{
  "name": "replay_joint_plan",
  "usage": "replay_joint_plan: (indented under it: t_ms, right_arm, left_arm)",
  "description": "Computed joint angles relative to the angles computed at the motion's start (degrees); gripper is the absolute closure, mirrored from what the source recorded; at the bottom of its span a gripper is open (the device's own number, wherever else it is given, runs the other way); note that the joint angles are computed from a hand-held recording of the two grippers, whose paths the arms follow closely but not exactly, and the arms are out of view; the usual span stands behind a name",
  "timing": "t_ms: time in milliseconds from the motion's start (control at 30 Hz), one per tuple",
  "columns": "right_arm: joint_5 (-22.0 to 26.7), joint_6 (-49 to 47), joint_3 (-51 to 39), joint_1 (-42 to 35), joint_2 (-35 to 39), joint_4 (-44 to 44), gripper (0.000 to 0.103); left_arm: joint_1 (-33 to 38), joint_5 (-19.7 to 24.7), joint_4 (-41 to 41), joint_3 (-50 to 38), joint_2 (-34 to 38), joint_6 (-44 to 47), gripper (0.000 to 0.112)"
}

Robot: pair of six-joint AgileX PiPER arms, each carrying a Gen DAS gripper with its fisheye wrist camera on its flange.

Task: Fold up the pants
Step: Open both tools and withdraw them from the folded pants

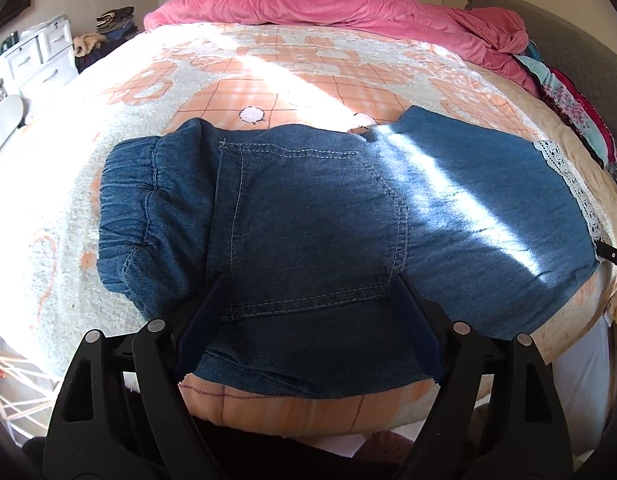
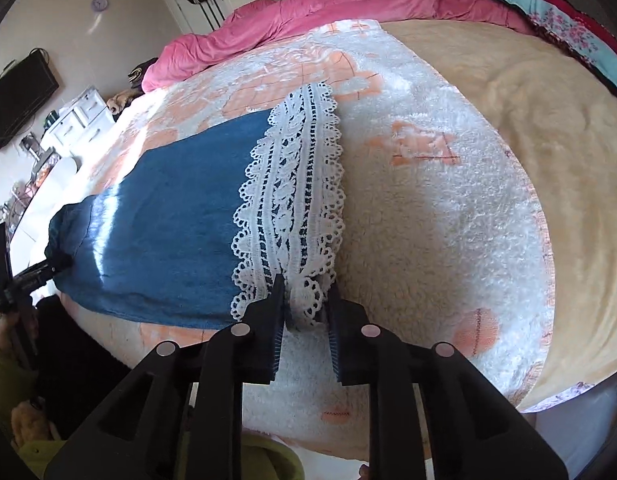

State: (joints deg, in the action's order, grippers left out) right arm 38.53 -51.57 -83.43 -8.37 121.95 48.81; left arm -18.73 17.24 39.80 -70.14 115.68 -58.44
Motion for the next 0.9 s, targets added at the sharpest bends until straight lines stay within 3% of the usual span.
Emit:
replay_joint_plan:
  t_ms: [100, 167, 233, 400, 533, 600, 900]
  right_arm:
    - [0.9, 2.4, -0.8, -0.1, -0.5, -1.7, 0.076]
    - [-0.6, 3.9, 0.4, -0.2, -2.6, -2.7, 0.057]
    - [-3.0, 3.5, 2.2, -0.3, -4.9, -2.7, 0.052]
    - [-7.3, -1.1, 5.6, 0.9, -9.4, 0.9, 0.045]
    - [-8.0, -4.9, 6.4, 3.9, -10.8, 4.0, 0.039]
    - [-8.9, -5.8, 6.6, 5.9, -11.0, 4.1, 0.033]
    - [-15.8, -4.0, 6.2, 16.2, -8.2, -0.9, 0.032]
  left_arm:
    - [0.3, -0.6, -0.5, 0.1, 0.0, 0.4, 0.036]
    - [-0.1, -0.4, 1.0, 0.2, -0.2, -1.2, 0.036]
    - [-0.8, 0.8, 1.6, 0.6, -1.3, -2.4, 0.034]
    - [-3.0, 2.3, 6.8, 2.1, -5.4, -8.1, 0.029]
    - [-4.9, 3.4, 11.6, 2.0, -6.7, -12.0, 0.027]
    - [-5.5, 3.5, 11.6, 1.4, -6.6, -11.7, 0.026]
    - [-8.7, 5.8, 6.7, -6.9, -1.1, -4.6, 0.019]
